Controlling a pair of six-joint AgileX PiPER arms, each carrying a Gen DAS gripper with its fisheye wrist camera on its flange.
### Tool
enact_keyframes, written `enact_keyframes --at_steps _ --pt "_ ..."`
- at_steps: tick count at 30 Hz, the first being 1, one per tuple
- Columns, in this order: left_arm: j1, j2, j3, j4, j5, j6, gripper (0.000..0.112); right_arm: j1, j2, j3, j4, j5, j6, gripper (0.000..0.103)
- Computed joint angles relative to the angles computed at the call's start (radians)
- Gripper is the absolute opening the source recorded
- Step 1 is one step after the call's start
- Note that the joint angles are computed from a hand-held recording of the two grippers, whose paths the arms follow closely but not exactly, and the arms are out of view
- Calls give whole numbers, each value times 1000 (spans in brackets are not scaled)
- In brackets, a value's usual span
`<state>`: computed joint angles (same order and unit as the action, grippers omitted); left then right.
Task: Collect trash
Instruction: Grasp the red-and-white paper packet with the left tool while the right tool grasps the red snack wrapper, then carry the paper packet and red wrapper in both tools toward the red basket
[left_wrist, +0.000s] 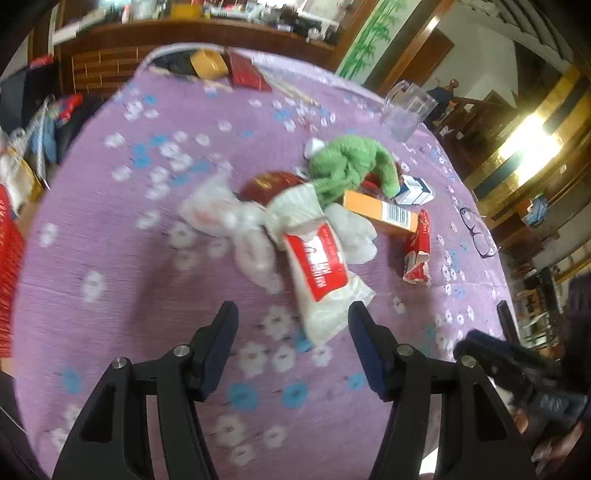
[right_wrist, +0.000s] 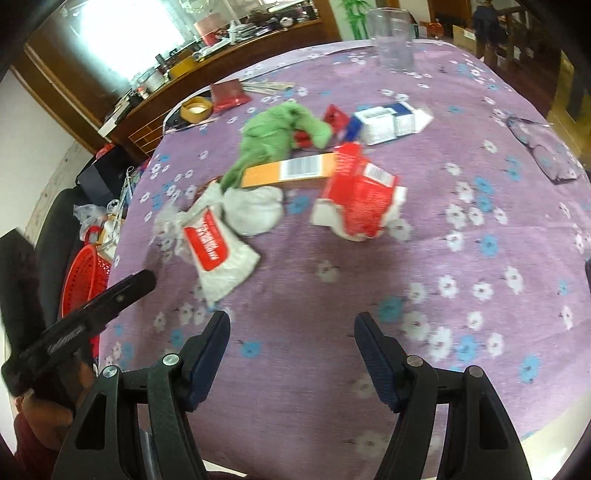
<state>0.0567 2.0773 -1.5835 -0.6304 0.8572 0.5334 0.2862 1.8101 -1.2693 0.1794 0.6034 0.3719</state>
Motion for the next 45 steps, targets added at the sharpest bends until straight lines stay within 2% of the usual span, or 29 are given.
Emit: enact_keyframes --at_steps 7,14,15,18,19,26,32,34,36,38,39,40,43,45 --pt "-100 133 -170 128 -17 -200 60 -68 -59 75 26 -1 -74 74" --pt "-156 266 -357 249 19 -354 60 -132 -95 124 60 -8 -152 74" --pt "-163 259 -342 257 -9 -360 60 -134 -98 126 59 -6 -151 74" --pt "-168 246 -316 246 -27 -343 45 -158 -92 118 84 -3 -188 74" --pt "-173 225 -281 262 -57 -343 43 -162 -87 113 89 -4 -195 74" --pt "-167 51 -6 225 -222 -201 41 -171 37 -56 143 19 -254 74" --pt "-160 -111 209 205 -367 -88 42 -126 256 -370 7 114 -132 72" --pt "-152 -144 248 200 -393 -58 42 -114 320 -464 -38 154 -83 67" --pt "-142 -165 271 198 -408 -51 42 -94 418 -610 -133 250 -16 64" --pt "-130 -178 288 179 -411 -31 42 -100 458 -654 -128 276 -13 50" --pt "-123 -186 302 170 -418 -19 42 -103 470 -660 -128 286 -15 38" --pt "-121 -190 308 168 -422 -16 42 -104 464 -643 -139 281 -5 27" --pt "-113 -201 329 146 -431 6 42 -116 385 -508 -124 192 -18 18" --pt "-106 -207 339 114 -435 36 42 -123 310 -396 -100 134 -38 17"
